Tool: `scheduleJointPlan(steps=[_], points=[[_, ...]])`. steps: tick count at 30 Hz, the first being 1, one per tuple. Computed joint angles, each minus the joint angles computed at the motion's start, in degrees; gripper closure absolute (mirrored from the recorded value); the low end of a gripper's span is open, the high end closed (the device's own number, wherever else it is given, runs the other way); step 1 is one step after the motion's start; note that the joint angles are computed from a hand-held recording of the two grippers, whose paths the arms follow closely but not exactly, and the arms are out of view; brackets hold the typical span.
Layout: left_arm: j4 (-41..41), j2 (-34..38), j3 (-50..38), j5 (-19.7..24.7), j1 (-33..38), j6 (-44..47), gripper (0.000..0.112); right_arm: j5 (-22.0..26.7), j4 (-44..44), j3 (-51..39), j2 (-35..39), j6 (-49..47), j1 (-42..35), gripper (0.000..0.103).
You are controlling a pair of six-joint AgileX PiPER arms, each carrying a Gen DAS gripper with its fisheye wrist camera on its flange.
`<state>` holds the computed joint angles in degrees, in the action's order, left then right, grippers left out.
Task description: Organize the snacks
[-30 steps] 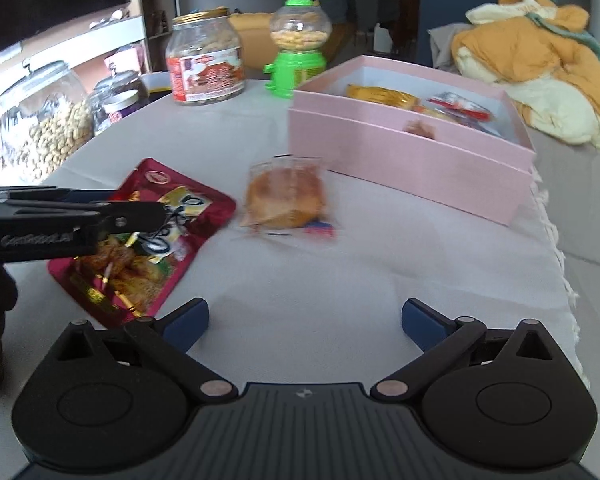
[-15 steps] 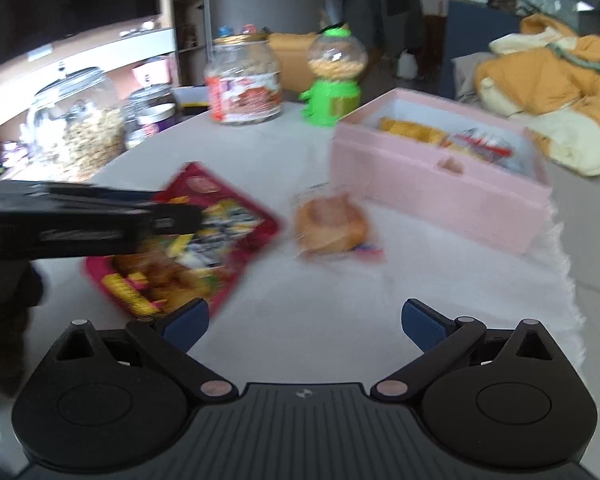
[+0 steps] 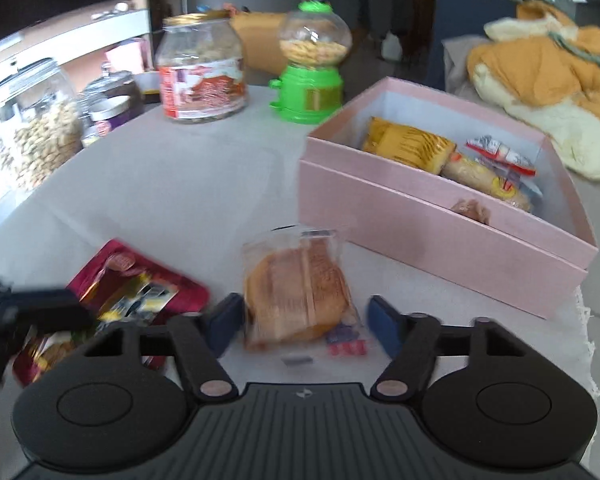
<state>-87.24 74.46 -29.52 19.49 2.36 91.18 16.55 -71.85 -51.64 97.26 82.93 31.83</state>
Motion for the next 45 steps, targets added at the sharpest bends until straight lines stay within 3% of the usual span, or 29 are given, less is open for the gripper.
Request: scheduleJointPlan(steps=[3, 5, 7, 10, 12, 15, 17, 19, 23, 27, 31, 38, 45], points=[[-1.64, 0.4, -0.1, -1.36, -0.79, 0.91, 0.095, 1.19, -4.37, 4.09, -3.02, 3.88, 1.44, 0.039], [-6.9, 0.84, 0.02, -3.55, -1.9, 5.64, 0.095, 1.74, -3.89, 6.46, -5.4, 2.85, 2.33, 0.037], [-9.99, 1.75, -0.34, -3.77, -1.33, 8.61, 0.095, 1.32, -2.0, 8.21, -7.68, 1.62, 2.97, 0.028], [-11.01, 3.84, -1.15, -1.37, 3.13, 7.86, 0.094, -0.32, -7.97, 11.31, -10.79, 10.03, 4.36, 0.018], [-8.69, 5.6, -1.7, 2.94, 8.02, 5.75, 0.093, -0.19, -11.05, 11.79, -10.55, 14.56, 6.14, 0.016], [-2.9, 9.58, -3.44, 14.62, 16.15, 2.55, 0.093, 2.98, -16.07, 11.2, -8.11, 20.26, 9.41, 0.013], [1.16, 12.68, -5.44, 21.88, 19.8, -0.43, 0.093, 4.11, -13.26, 9.8, -6.57, 17.53, 9.8, 0.013], [3.13, 15.19, -7.03, 26.25, 21.21, -2.51, 0.095, 2.44, -11.45, 9.63, -6.75, 16.49, 8.27, 0.013], [3.88, 18.37, -9.55, 30.32, 21.06, -7.64, 0.1, 0.92, -9.39, 10.43, -7.54, 15.79, 6.47, 0.013], [2.48, 22.9, -11.2, 42.95, 26.09, -7.95, 0.099, 0.89, -10.57, 11.69, -8.31, 16.09, 6.21, 0.013], [3.92, 21.19, -10.84, 40.74, 24.62, -7.84, 0.098, 0.48, -10.59, 12.3, -8.97, 15.67, 5.76, 0.013], [1.16, 25.7, -11.42, 48.24, 28.34, -8.52, 0.098, 1.01, -11.26, 12.78, -9.3, 16.74, 6.27, 0.013], [2.07, 27.12, -12.2, 49.03, 29.98, -10.47, 0.098, 1.16, -11.88, 12.74, -9.17, 17.33, 6.26, 0.013]])
